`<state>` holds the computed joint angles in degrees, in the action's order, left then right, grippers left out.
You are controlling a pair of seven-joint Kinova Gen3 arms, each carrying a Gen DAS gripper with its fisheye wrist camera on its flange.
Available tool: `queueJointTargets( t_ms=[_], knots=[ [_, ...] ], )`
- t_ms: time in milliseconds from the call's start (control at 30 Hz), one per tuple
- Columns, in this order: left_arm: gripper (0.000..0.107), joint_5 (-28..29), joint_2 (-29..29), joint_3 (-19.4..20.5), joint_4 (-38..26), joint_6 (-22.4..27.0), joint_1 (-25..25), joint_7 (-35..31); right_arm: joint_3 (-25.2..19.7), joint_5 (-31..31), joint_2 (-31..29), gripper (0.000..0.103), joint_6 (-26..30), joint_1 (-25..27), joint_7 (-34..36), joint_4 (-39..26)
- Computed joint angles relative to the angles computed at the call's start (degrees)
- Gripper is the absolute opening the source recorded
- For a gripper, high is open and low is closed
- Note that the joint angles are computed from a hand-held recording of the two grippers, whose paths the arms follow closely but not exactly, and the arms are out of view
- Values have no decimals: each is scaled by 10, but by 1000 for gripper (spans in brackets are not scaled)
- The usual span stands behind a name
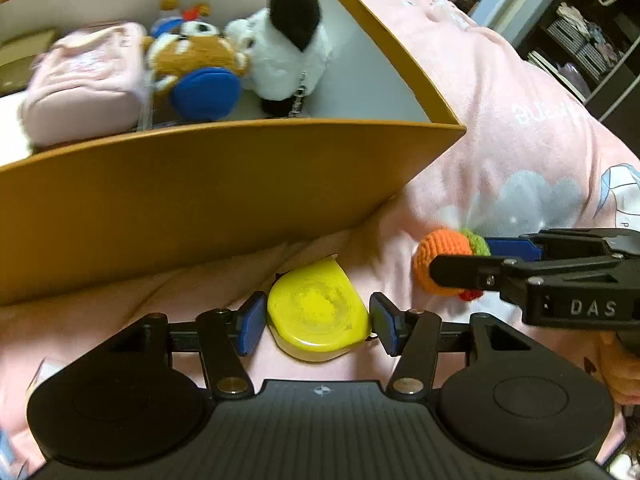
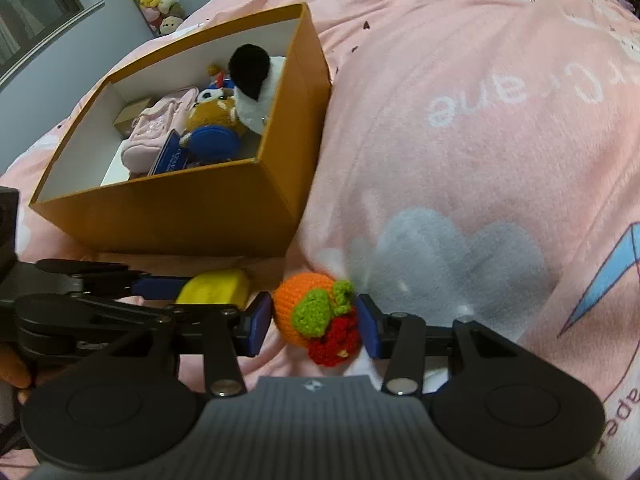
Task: Organize objects
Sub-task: 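Grasp the crocheted orange fruit with the right tool while the left tool grasps the yellow tape measure, then carry the tape measure with the left tool while the right tool carries the fruit into the box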
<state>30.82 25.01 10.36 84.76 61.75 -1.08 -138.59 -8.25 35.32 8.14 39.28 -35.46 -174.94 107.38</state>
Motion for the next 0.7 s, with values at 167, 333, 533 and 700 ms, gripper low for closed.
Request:
queueJointTargets(
  t_ms=[167, 333, 533, 700],
  knots=[
    [64, 33, -21, -4, 0, 36, -36, -8, -6, 9, -3, 48, 15, -9, 2, -12],
    [64, 86, -41, -11, 7, 51, -63, -32, -18, 35, -8, 48, 52, -28, 22, -40],
    [64, 175, -49, -12, 0, 78, -94, -78, -33, 87, -20, 48, 96, -45, 55, -77],
    [64, 225, -48, -11, -10, 60, -89, -93, -36, 106, -19, 48, 113, -39, 126, -114]
  ],
)
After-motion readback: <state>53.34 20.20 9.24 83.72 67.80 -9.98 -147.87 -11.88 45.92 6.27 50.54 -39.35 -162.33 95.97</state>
